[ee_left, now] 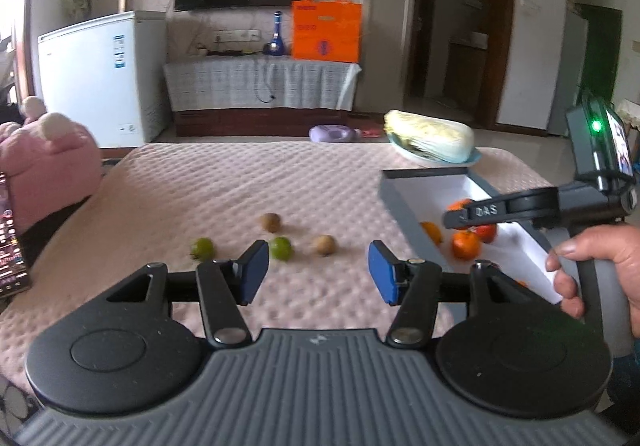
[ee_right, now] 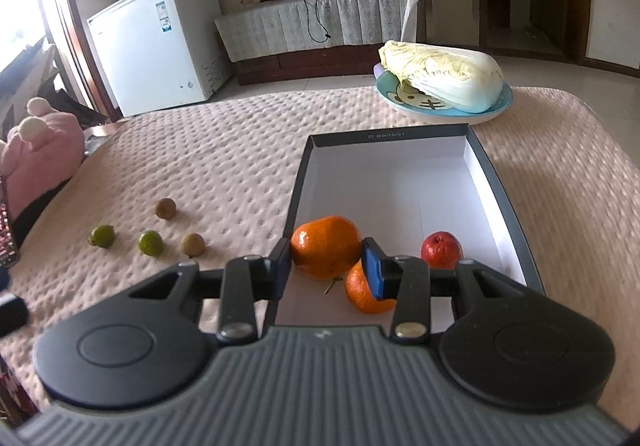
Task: Organize fruits
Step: 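Lower the tangerine into the box and open the right gripper, then withdraw both tools from the box toward the green limes and brown fruits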
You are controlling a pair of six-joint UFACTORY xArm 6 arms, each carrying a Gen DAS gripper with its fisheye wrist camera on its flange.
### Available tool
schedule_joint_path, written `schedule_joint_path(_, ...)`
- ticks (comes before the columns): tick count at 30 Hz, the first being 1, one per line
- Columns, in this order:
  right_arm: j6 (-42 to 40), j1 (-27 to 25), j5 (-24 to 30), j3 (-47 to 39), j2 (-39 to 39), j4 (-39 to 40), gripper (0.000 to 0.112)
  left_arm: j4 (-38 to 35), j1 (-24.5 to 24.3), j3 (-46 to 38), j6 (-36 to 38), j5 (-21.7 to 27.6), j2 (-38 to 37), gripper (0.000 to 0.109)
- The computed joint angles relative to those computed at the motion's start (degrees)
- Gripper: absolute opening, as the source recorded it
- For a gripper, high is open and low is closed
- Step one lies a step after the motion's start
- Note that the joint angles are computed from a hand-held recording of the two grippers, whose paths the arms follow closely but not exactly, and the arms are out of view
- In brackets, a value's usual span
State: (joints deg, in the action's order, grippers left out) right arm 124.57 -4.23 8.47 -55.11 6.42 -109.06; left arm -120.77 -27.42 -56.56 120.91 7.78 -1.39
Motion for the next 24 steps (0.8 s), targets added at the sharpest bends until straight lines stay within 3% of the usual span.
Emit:
schedule_joint_path(10,-4.6,0.7,2.7,-0.9,1.9,5.9,0.042,-1.5,5.2,-0.8,2.4,0.4,0.7,0.065)
schedule_joint_path(17,2.8,2.0,6.9,-1.0,0.9,0.1,0.045,2.2,8.2,-1.4,-3.0,1.4,1.5,0.067)
schedule_joint_path(24,7.5,4.5,9.6,0.2,-1.1,-4.6,0.045,2.3,10.0,-3.2,-4.0,0.9,3.3,0.068)
